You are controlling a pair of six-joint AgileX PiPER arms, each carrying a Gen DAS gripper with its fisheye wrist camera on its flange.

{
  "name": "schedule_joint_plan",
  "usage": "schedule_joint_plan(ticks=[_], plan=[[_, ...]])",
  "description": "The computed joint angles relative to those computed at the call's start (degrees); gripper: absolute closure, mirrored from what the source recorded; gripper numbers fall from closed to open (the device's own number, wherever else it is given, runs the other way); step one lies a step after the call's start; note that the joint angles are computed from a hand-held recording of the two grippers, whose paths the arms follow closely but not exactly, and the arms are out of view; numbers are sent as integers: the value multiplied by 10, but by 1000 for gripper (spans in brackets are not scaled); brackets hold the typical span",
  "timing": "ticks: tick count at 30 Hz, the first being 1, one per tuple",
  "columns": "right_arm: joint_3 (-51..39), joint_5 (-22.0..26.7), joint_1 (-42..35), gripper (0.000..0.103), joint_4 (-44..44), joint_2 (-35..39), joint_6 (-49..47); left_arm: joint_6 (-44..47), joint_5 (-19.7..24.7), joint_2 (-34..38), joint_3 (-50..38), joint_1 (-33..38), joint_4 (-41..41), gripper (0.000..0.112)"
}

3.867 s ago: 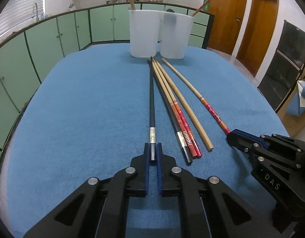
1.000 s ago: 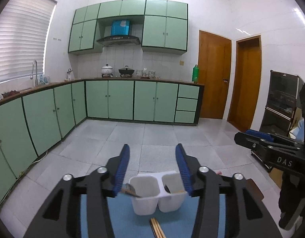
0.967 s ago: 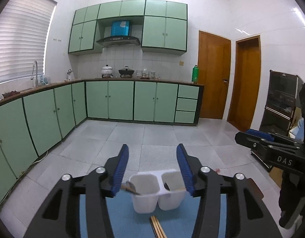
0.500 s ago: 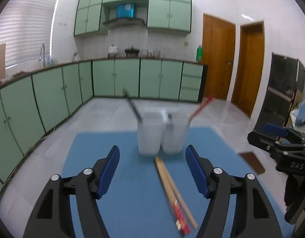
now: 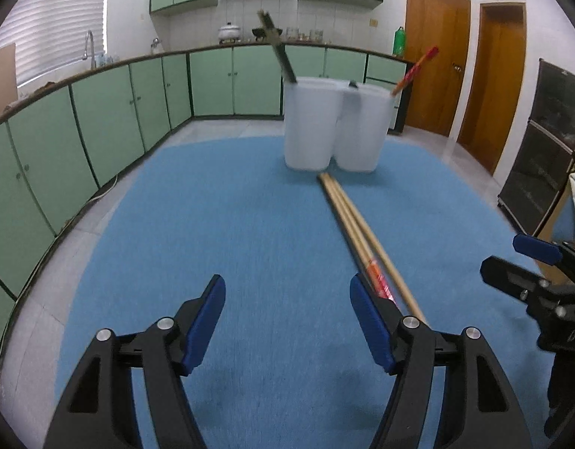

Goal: Organize utensils
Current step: 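Move both open tools back to the remaining chopsticks, then grasp a plain wooden chopstick with the right tool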

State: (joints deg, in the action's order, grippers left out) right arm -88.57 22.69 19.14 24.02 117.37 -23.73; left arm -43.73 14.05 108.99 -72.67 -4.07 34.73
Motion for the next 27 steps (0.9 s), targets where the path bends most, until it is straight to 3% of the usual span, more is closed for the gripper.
schedule_joint_plan(ticks=[4, 20, 25, 27], plan=[[5, 3, 11, 23, -21, 13, 20, -11, 4, 4, 11, -1, 7, 44], [-30, 40, 43, 57, -97, 51, 79, 21, 23, 13, 11, 7, -23, 44], [-42, 46, 54, 75, -125, 57, 92, 24, 26, 16, 6, 5, -25, 44], [-41, 45, 58, 89, -130, 57, 90, 19, 28, 17, 5, 4, -20, 44]])
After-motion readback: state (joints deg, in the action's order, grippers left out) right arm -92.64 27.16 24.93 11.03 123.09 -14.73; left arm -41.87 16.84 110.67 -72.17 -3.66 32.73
